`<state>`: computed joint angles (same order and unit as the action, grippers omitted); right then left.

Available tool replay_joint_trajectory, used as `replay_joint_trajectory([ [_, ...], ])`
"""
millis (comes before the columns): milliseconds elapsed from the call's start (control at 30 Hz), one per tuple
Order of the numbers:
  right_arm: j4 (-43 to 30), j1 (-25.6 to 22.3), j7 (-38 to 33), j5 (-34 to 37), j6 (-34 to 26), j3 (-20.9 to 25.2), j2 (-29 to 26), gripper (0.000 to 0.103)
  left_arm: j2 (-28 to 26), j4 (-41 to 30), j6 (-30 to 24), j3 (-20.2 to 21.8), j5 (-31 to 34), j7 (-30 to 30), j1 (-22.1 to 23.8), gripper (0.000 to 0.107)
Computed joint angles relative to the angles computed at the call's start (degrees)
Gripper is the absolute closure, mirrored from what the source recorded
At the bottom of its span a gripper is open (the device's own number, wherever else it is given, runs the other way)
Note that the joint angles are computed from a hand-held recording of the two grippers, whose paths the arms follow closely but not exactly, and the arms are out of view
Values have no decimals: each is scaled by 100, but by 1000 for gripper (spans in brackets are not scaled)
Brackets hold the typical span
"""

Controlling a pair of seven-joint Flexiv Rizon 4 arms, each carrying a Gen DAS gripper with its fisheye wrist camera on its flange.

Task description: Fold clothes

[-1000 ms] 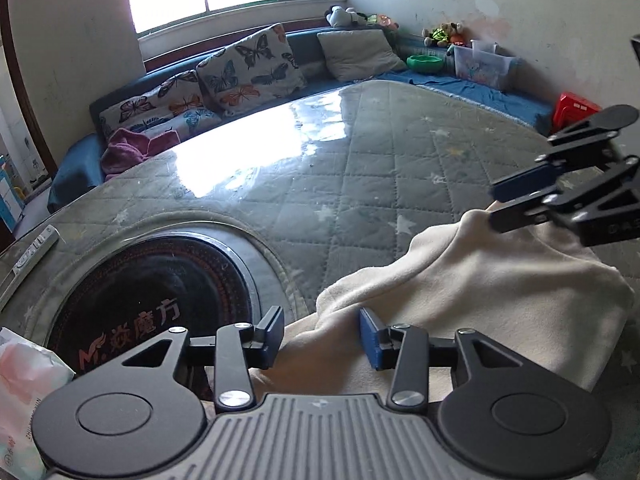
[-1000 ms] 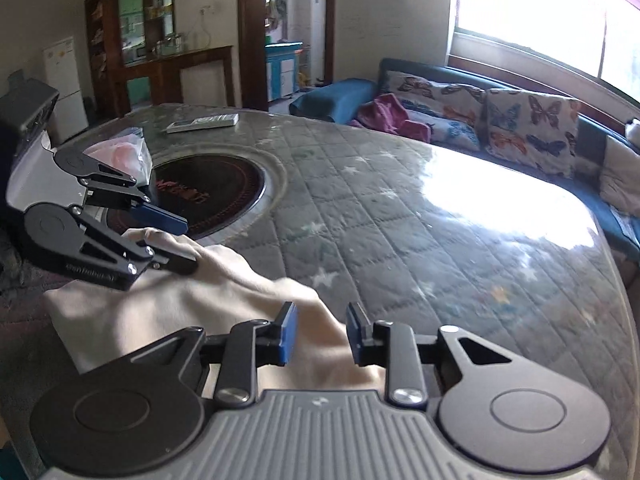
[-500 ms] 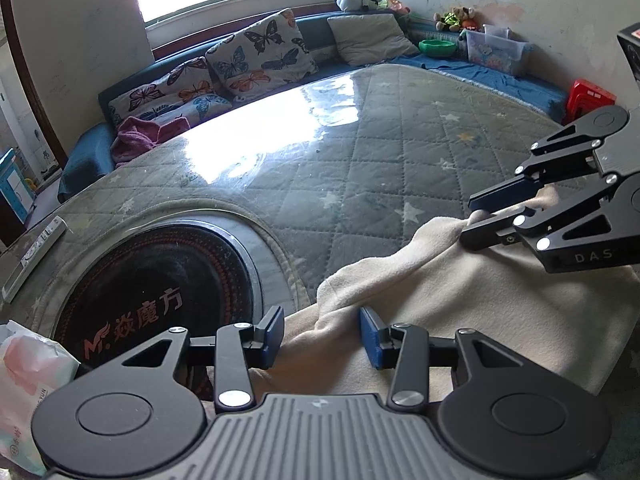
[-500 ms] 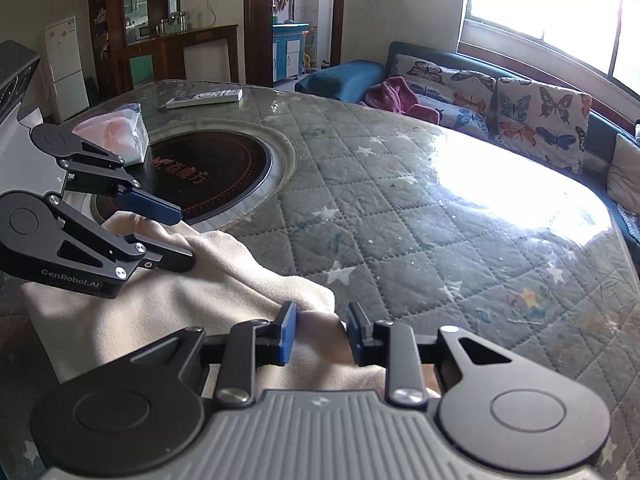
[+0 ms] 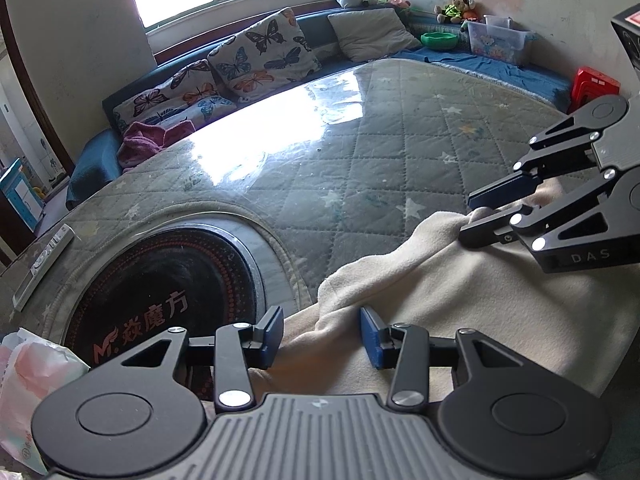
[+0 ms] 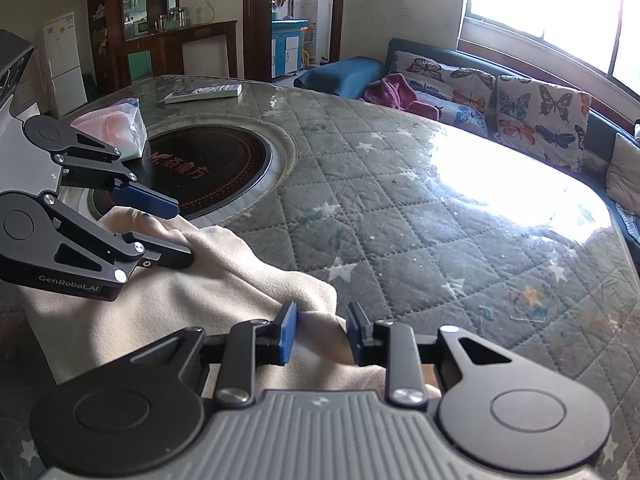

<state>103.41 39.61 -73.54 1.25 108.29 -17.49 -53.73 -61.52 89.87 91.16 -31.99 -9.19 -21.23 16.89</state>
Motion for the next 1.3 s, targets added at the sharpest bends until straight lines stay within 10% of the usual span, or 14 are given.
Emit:
replay_joint_trajectory([
  [767,12,58,2,142,99,-43,-25,76,-33,-7,3,-51,48,-65,47,67],
  [1300,-317,-791,252,-261,-168,792,58,76,-76,59,-236,-535,-186,174,475,64],
])
